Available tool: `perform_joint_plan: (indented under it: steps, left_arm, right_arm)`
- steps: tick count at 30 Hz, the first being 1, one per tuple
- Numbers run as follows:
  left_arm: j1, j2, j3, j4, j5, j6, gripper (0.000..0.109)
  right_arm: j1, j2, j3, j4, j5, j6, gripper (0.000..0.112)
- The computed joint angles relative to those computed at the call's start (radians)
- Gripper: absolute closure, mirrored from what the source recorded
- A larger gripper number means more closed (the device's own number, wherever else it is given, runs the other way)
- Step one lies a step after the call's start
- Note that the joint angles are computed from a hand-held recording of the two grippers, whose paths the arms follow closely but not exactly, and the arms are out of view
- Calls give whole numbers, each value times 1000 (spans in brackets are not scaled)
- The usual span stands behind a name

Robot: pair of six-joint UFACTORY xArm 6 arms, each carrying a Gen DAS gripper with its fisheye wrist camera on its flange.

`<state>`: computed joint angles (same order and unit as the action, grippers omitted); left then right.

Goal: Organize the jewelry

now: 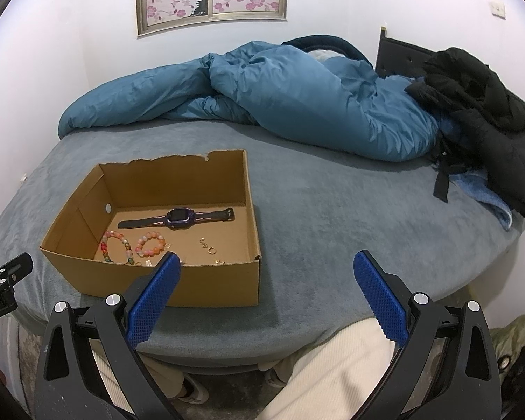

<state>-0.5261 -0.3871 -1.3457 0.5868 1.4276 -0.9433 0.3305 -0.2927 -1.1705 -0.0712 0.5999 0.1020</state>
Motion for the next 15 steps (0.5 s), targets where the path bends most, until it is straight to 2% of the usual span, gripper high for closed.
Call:
perform_joint_plan:
  steps: [15]
  left_arm:
    - [-4,3,-6,0,6,-4,11]
  right_arm:
    - [2,0,0,-5,-1,2,17]
